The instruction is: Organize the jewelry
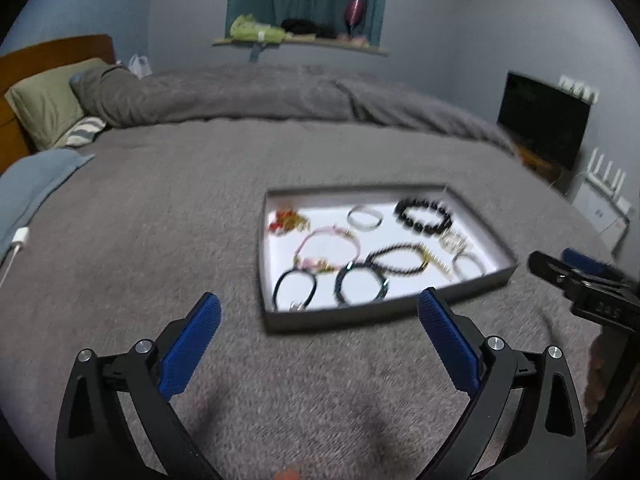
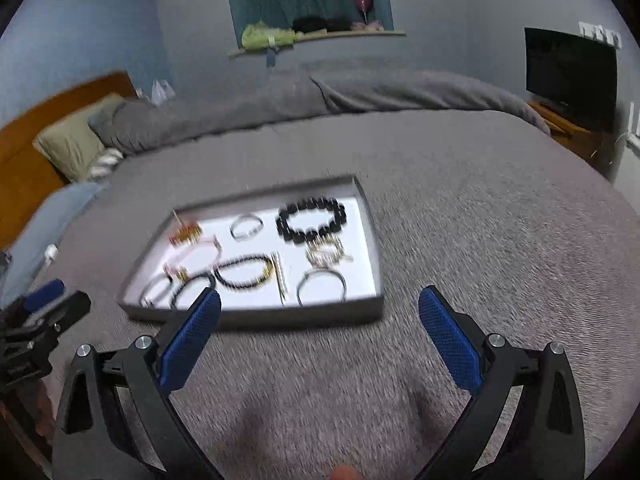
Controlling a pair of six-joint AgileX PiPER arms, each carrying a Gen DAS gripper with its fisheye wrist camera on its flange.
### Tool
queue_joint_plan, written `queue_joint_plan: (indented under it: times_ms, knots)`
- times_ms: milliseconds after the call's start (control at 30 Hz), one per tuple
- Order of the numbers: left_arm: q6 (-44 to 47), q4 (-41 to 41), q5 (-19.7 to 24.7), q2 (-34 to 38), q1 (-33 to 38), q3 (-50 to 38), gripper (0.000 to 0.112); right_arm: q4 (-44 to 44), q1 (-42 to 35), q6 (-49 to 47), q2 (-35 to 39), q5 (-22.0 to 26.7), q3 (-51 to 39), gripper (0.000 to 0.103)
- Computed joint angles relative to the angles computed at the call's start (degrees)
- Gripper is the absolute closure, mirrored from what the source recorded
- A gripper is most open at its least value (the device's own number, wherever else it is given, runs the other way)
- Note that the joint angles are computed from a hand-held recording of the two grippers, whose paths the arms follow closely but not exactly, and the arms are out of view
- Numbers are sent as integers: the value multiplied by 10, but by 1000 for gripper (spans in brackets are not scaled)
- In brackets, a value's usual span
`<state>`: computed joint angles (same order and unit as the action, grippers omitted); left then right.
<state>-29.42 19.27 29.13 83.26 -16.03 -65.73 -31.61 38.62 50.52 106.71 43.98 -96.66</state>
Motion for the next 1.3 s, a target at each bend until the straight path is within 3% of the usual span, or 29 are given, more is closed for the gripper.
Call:
queue_joint_plan:
  times_ms: [33, 100, 200, 367, 567, 767, 1300]
  knots:
    - [-27, 33, 25, 10, -10, -12, 14, -10, 4, 4, 3, 10, -4, 5]
    - [-74, 92, 33, 16, -25, -12, 14, -19, 9, 12, 17, 44, -28, 5]
    - [-85, 93, 52, 30, -28, -29, 14, 8, 4, -15, 41, 94, -80, 5]
    - [-88, 50, 90, 50, -20, -63, 14, 41, -5, -28, 38, 73, -74, 6]
    - [-21, -31, 118, 69, 0, -93, 14, 37, 0, -23, 23, 58, -51, 5]
    - [-93, 72, 104, 63, -26, -71, 14, -1, 10, 10, 16, 57, -38, 5]
    - [-93, 82, 114, 65, -42, -70, 14, -9, 11, 19, 7, 44, -20, 5]
